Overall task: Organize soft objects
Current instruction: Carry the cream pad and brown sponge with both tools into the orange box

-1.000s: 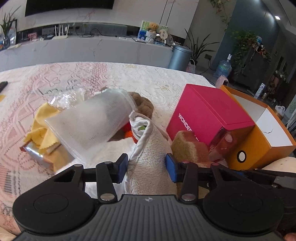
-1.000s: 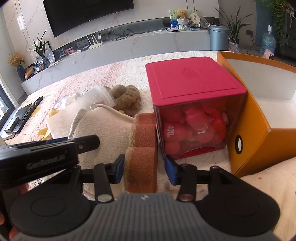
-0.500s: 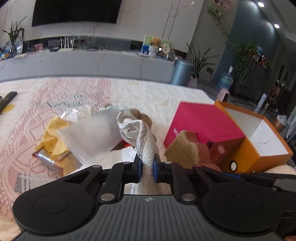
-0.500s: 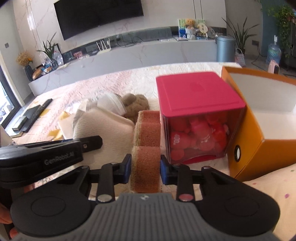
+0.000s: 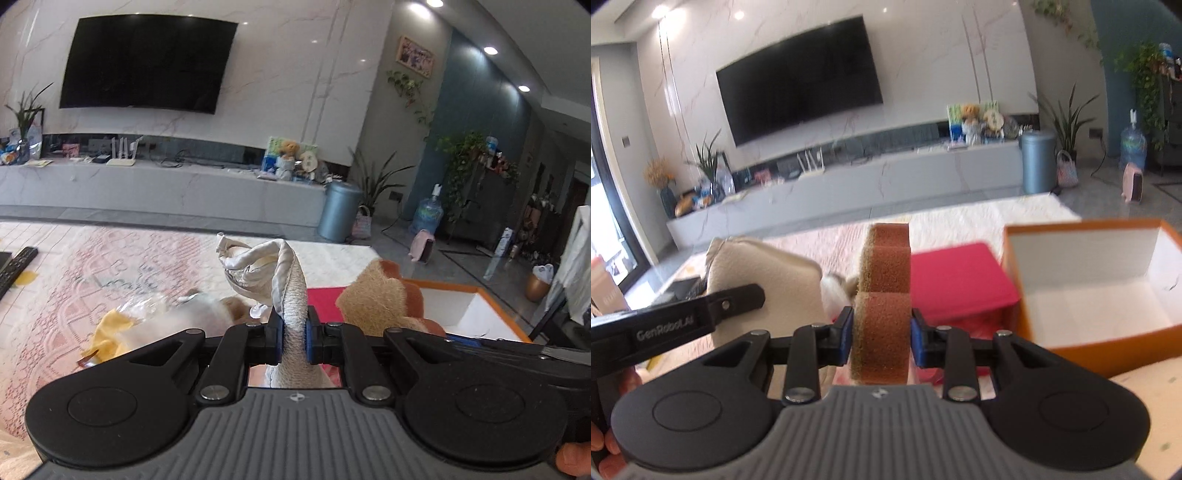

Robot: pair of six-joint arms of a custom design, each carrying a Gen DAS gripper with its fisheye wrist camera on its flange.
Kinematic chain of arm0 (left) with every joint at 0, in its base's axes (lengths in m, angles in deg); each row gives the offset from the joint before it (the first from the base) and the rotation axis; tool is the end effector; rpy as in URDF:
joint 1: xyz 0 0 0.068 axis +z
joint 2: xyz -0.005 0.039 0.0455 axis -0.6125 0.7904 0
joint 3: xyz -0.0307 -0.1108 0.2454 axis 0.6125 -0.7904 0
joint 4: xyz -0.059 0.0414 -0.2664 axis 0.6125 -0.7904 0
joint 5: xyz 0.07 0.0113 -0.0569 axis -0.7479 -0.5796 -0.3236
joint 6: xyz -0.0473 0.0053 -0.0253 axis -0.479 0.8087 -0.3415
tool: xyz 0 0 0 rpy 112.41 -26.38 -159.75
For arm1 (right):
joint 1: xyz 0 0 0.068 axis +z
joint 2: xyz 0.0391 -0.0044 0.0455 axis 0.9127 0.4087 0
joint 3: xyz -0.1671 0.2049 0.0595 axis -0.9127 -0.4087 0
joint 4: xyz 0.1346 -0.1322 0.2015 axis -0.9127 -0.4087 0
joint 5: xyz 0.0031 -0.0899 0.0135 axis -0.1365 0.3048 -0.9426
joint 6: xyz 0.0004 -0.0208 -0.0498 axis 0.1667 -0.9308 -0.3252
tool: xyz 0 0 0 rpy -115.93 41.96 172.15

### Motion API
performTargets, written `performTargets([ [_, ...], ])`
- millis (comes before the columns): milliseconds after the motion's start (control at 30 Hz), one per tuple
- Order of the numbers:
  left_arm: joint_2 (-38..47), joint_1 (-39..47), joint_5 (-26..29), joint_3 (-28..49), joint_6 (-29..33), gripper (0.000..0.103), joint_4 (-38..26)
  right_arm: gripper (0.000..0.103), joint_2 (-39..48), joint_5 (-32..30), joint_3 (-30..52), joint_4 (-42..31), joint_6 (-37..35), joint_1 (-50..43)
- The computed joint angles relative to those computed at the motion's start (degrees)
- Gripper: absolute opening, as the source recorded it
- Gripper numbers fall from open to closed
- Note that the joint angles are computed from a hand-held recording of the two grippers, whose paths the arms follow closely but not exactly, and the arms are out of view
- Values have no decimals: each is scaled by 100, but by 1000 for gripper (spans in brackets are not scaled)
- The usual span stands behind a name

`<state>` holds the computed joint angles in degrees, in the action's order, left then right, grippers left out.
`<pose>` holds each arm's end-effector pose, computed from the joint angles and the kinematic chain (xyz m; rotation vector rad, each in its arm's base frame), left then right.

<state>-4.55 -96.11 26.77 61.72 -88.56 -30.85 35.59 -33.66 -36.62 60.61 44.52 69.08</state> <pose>0.1387 -0.1794 0.1655 -0.0742 2.0281 -0.2741 0.1835 0.0228 0.1493 -0.1966 2.0990 0.4536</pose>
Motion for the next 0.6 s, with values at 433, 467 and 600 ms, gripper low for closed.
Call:
performTargets([
  [433, 1865, 310, 1167, 1705, 1138, 12, 1152, 31, 845, -1334, 1205, -610, -1101, -2527],
  [467, 2043, 381, 1303, 1876, 1183, 12, 1183, 31, 952, -1334, 1279, -585, -1137, -2610],
  [600, 2777, 640, 1946, 2673, 1138, 12, 993, 31, 1600, -1306, 1653, -427, -1230, -2870],
])
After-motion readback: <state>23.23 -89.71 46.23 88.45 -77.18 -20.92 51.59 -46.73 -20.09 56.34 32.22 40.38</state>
